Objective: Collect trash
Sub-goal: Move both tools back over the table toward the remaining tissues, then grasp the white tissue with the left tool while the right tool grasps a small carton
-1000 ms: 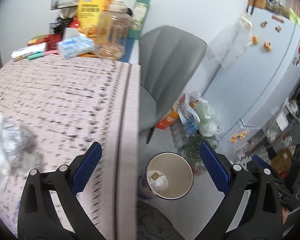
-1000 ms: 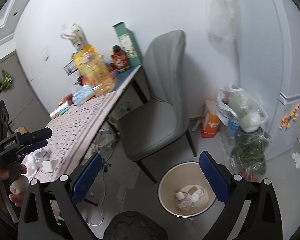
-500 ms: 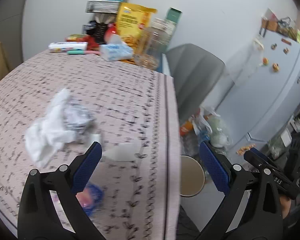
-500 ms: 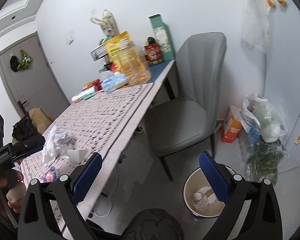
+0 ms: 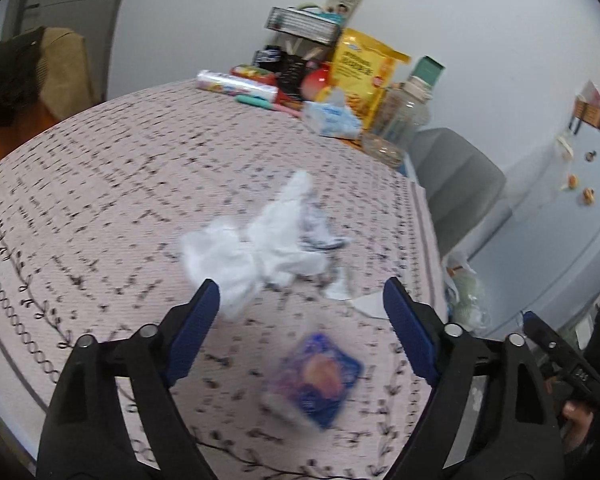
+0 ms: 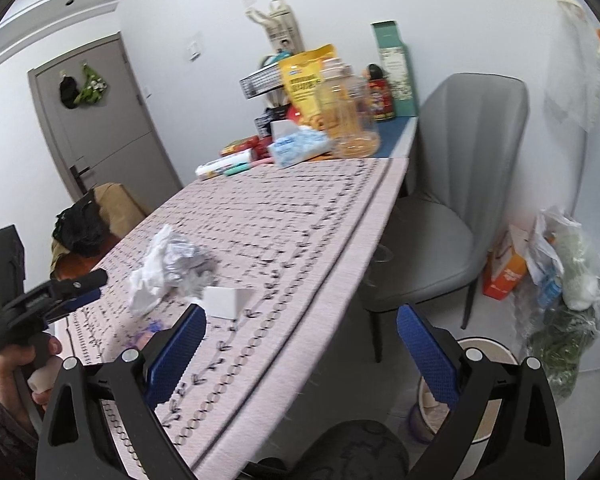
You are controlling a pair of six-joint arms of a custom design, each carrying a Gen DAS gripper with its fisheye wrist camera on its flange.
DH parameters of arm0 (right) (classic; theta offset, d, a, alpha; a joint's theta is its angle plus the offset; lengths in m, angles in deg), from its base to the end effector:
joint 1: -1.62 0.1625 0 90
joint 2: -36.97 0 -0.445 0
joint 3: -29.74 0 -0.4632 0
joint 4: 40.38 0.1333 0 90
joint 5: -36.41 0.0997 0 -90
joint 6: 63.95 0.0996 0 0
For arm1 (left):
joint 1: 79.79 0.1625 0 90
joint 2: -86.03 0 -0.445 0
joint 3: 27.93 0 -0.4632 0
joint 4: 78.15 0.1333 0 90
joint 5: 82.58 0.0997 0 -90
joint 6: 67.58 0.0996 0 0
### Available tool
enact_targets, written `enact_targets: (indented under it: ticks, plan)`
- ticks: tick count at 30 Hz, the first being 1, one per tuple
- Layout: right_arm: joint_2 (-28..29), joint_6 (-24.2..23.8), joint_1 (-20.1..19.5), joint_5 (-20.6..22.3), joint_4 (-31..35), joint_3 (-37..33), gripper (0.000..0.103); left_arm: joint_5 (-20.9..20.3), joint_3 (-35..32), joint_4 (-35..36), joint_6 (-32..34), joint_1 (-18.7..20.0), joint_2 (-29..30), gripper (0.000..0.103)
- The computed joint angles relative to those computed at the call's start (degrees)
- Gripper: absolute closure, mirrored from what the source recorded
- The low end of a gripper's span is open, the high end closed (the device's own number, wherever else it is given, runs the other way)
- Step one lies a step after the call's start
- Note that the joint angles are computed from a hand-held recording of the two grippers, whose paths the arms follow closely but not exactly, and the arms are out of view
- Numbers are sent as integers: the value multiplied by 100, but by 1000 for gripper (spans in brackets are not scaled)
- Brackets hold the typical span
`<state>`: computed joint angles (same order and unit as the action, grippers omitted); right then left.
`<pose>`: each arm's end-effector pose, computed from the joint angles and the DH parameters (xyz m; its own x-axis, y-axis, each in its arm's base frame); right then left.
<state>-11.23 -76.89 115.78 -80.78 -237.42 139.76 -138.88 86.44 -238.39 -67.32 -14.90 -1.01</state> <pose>0.3455 -0.5557 0.0943 -0.8558 -0.2103 0.4726 -0.4924 0.6111 -0.6197 -0.0686 -0.5906 0.4014 -0.9122 0.0140 -0.4095 0.3150 0.6631 -0.6790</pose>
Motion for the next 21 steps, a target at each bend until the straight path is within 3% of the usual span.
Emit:
enact_targets:
  ticks: [3,5,7,18,21]
  plan:
    - [126,-25,50,66,165,-153,19,25,-47,25,18,153,17,27]
    - [206,12,66,105,321,-255,31,29,-89,63,3,257,53,29]
    - [261,106,58,209,527,-348,35,-4,-130,97,-46,356,100,31]
    - [508,122,104,271,824,-642,35,-78,-476,237,-53,663,527,32]
    - [585,134,91,264,980,-757,35,-79,-568,317,-14,696,624,48]
